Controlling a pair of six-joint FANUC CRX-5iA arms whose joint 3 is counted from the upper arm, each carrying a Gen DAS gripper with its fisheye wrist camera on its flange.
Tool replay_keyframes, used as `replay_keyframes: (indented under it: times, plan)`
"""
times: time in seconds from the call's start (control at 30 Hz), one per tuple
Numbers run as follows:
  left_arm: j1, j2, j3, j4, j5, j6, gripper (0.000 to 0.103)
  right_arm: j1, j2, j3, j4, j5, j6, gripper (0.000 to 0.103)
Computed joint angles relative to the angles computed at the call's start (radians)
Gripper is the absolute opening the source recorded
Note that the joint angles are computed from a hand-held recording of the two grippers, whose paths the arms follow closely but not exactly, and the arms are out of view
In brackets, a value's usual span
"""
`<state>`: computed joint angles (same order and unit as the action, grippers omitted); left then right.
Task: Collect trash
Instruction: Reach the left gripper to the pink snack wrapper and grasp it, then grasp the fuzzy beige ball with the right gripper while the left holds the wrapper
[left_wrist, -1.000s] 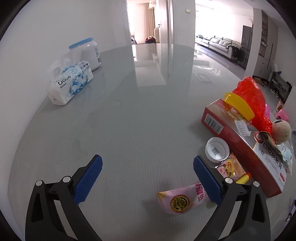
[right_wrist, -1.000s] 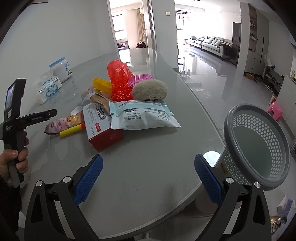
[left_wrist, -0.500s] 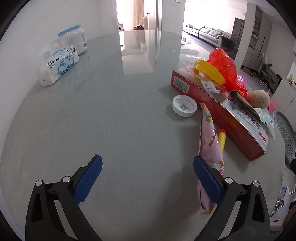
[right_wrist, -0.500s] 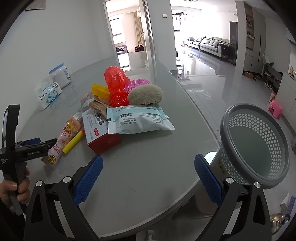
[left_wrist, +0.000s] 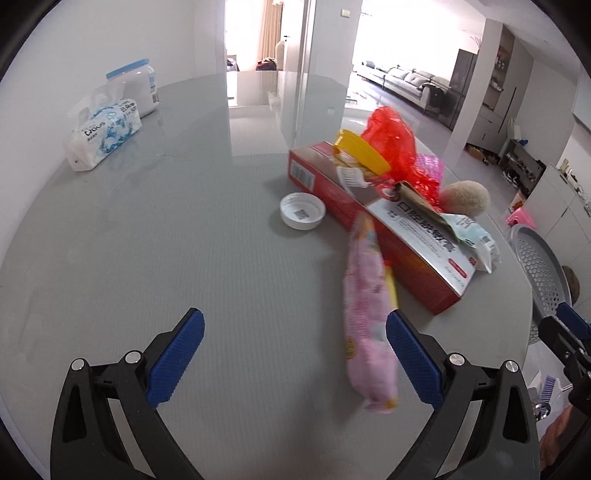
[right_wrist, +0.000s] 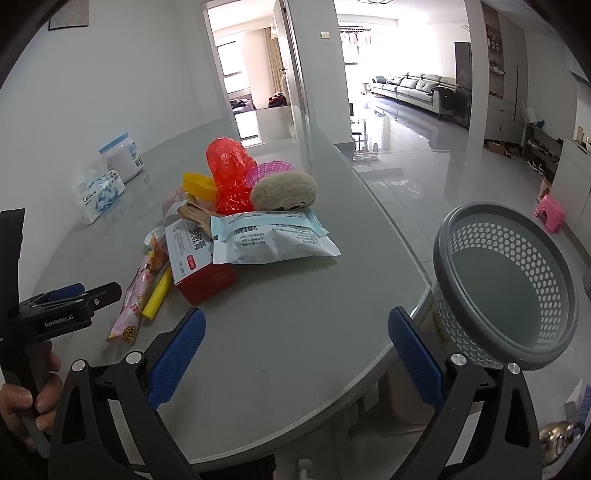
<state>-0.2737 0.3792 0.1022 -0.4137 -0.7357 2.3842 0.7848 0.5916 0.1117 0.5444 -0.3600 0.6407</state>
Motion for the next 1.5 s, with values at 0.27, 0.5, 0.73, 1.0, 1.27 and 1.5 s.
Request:
replay_keyframes:
  times: [0.27,0.5,0.73,1.0,1.27,1.5]
  plan:
    - [-0.01,0.053,0.045,0.012,-0.004,-0.019,0.097,-0.004,-0.008,-0.019,0.026,0.011,-0.025,0.095]
    - [-0.03,0.071,0.088,-0.09,-0.064,0.071,0.093,-0.008,-0.009,-0.022,0.013,0.017,-0.03,0.095]
    - [-0.017,0.084,0.096,-0.061,-0.099,0.043,0.072,-0.009,-0.008,-0.024,0.015,0.018,-0.029,0.095]
    - [-0.007,0.07,0.064,-0.053,-0.033,0.056,0.033,-0.024,0.001,-0.042,0.12,0.035,-0.128,0.095]
    - [-0.047,0.067,0.089,-0.144,-0.051,0.115,0.017,-0.043,0.061,0.047,0.183,0.023,-0.126,0.095]
    - [-0.091,0.067,0.136,-0.255,-0.081,0.188,0.017,-0.045,0.2,0.327,-0.029,-0.098,0.12,0.095]
